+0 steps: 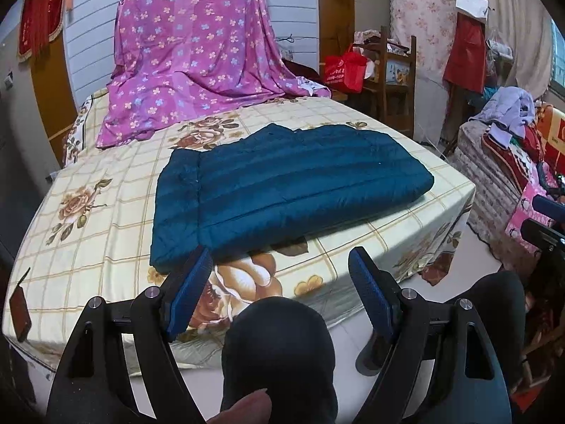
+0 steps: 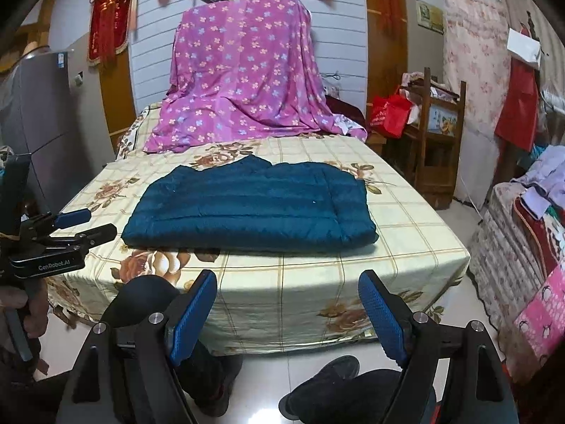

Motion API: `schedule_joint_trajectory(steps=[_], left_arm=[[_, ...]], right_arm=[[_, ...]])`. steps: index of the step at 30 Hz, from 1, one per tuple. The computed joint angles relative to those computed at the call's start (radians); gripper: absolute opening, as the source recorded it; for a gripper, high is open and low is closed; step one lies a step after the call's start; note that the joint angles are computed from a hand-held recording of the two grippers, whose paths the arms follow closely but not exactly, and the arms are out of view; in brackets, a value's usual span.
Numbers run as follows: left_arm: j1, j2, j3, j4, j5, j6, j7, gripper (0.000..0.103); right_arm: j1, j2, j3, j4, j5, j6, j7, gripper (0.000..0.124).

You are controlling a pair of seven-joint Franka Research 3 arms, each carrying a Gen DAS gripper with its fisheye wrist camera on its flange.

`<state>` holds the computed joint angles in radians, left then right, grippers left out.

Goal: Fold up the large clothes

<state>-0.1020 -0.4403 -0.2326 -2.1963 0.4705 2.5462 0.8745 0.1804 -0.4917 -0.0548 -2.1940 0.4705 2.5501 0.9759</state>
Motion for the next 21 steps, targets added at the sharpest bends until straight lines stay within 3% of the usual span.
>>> schedule_joint_trajectory(steps=[12, 16, 17, 19, 21], left_arm=[[-0.009, -0.004, 0.011, -0.010, -0.020, 0.024, 0.022, 0.080], [-0.023, -0.010, 0.040, -0.027, -0.072, 0.062, 0.051, 0.083], [-0.022, -0.010, 0.042, -0.027, -0.079, 0.064, 0.055, 0.084], [-0.028, -0.011, 0.050, -0.032, -0.102, 0.076, 0.070, 0.103], [-0.021, -0.014, 0.046, -0.036, -0.103, 0.087, 0.071, 0.103]], right_arm=[[0.003, -0.002, 0.003, -0.003, -0.006, 0.003, 0.006, 0.080], [0.006, -0.005, 0.002, -0.007, -0.003, 0.007, 0.002, 0.080], [0.006, -0.007, 0.004, -0.008, -0.004, 0.008, 0.005, 0.080], [0.010, -0.005, 0.000, -0.006, 0.000, 0.005, -0.001, 0.080], [0.010, -0.010, 0.003, -0.010, 0.000, 0.006, 0.001, 0.080]])
